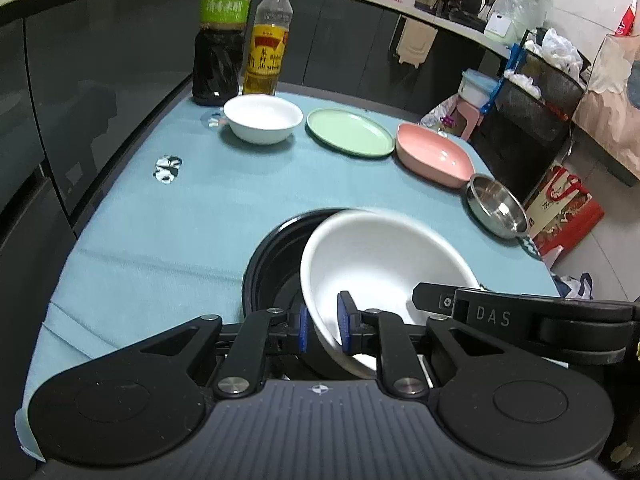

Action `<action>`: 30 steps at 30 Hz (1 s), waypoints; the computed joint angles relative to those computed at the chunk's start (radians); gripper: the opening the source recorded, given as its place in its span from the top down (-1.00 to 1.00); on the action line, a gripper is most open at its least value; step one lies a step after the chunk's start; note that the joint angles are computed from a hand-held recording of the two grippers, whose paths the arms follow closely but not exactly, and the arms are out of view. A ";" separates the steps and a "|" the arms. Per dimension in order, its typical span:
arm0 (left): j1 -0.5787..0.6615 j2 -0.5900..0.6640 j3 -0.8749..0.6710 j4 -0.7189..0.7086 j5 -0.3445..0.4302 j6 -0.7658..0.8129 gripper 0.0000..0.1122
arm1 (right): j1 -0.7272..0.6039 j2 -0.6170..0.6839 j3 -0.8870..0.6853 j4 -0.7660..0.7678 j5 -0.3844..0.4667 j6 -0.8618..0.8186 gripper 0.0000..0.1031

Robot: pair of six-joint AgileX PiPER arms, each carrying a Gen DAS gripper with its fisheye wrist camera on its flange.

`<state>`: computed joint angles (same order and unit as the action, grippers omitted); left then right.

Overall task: Organize plates and bowls
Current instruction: 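Lift the large white bowl and lower it into the black bowl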

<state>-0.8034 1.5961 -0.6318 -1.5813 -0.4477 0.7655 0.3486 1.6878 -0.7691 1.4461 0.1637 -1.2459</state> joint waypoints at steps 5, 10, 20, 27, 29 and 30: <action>0.015 0.036 -0.014 0.002 0.015 0.002 0.74 | 0.005 0.032 -0.008 -0.012 -0.015 0.021 0.90; 0.045 0.066 -0.021 0.024 0.053 -0.009 0.74 | 0.008 0.057 -0.021 -0.058 -0.022 0.069 0.90; 0.074 0.103 -0.040 0.022 0.076 0.003 0.74 | 0.014 0.090 -0.038 -0.010 -0.042 0.026 0.90; 0.087 0.107 -0.047 0.003 0.085 0.030 0.74 | 0.013 0.088 -0.036 0.041 -0.047 -0.023 0.90; 0.089 0.102 -0.047 -0.003 0.084 0.038 0.74 | 0.005 0.087 -0.038 0.025 -0.038 -0.007 0.90; 0.090 0.097 -0.046 -0.009 0.086 0.045 0.74 | 0.000 0.086 -0.041 -0.001 -0.032 0.019 0.90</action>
